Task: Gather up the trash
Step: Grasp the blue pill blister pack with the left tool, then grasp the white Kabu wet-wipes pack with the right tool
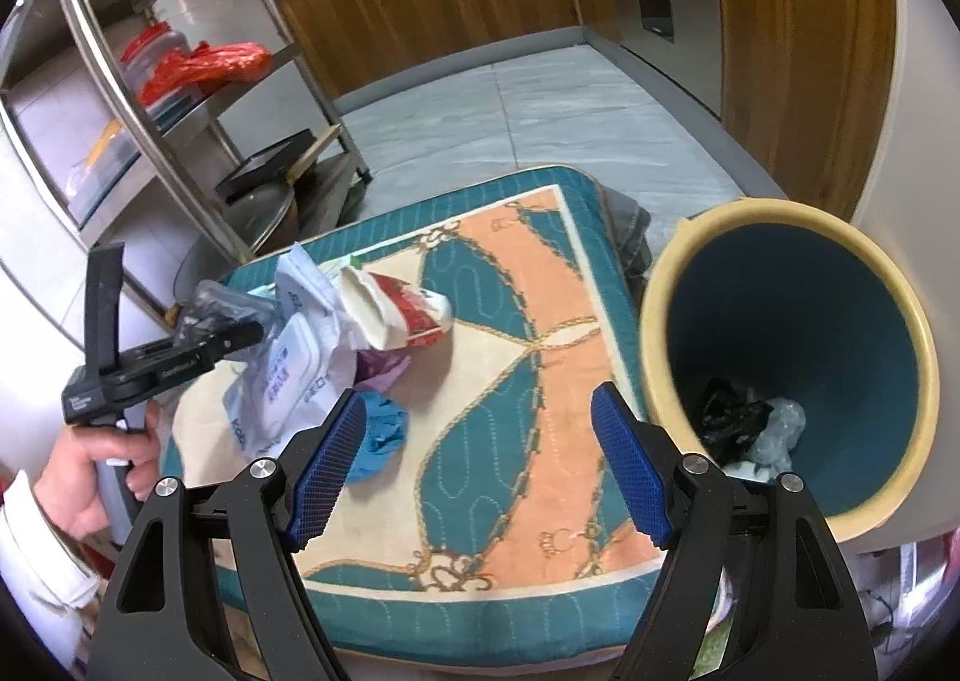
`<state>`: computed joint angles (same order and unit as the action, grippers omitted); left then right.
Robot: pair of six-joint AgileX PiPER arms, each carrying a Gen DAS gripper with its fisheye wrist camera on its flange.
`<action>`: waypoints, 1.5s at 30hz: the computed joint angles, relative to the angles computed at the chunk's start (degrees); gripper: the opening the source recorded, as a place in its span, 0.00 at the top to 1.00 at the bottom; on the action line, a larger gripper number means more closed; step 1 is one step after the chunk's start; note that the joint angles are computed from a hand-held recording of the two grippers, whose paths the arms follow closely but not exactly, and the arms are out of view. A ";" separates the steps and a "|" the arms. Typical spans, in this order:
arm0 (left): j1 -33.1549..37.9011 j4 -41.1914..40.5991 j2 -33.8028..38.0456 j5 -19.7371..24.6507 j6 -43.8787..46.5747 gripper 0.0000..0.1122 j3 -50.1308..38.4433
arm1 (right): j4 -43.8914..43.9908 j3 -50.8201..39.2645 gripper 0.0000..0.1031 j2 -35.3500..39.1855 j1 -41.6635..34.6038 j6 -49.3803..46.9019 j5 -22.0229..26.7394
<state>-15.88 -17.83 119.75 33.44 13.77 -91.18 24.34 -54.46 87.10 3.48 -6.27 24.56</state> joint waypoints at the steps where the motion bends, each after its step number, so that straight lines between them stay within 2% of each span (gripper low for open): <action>1: -0.11 0.93 -0.71 -1.03 -0.68 0.81 0.93 | -0.34 -0.20 0.24 0.10 0.39 0.44 -0.04; 5: 0.44 1.78 -4.54 -4.67 -2.23 0.87 4.69 | -1.87 -1.27 0.24 0.96 2.16 2.23 -0.35; 8: 0.87 2.27 -7.02 -5.49 -3.70 0.90 6.04 | -1.91 -2.03 0.24 2.07 3.65 2.43 -0.74; 16: 0.63 4.78 -11.61 -0.26 -6.06 0.90 6.09 | 6.99 -4.51 0.25 7.34 6.27 -5.67 -1.83; 21: 0.66 3.25 -14.09 2.92 -5.22 0.90 6.81 | 12.72 -6.69 0.36 11.18 7.24 -10.28 -1.38; 23: 0.39 2.81 -15.46 3.87 -4.77 0.90 7.64 | 14.31 -7.49 0.37 12.46 7.47 -11.74 -1.16; 32: 1.36 -3.22 -18.42 2.84 -1.08 0.90 12.09 | 25.16 -12.26 0.45 19.47 7.28 -21.11 -0.44; 35: 2.11 -5.24 -17.95 2.46 0.31 0.90 12.78 | 27.29 -13.90 0.55 21.06 7.49 -23.03 -0.25; 37: 2.26 -5.73 -18.09 2.08 0.77 0.90 13.41 | 26.08 -14.87 0.76 21.71 7.99 -21.98 -0.11; 38: 2.39 -6.14 -18.09 2.03 1.06 0.90 13.54 | 24.92 -14.99 0.81 21.68 8.32 -21.08 -0.23; 42: 2.44 -6.15 -18.34 1.52 0.81 0.90 13.46 | 23.14 -14.69 0.86 20.44 9.75 -20.47 -0.57; 45: 2.42 -5.74 -18.74 1.07 0.27 0.90 13.21 | 27.38 -13.33 0.93 18.08 10.01 -24.98 -1.06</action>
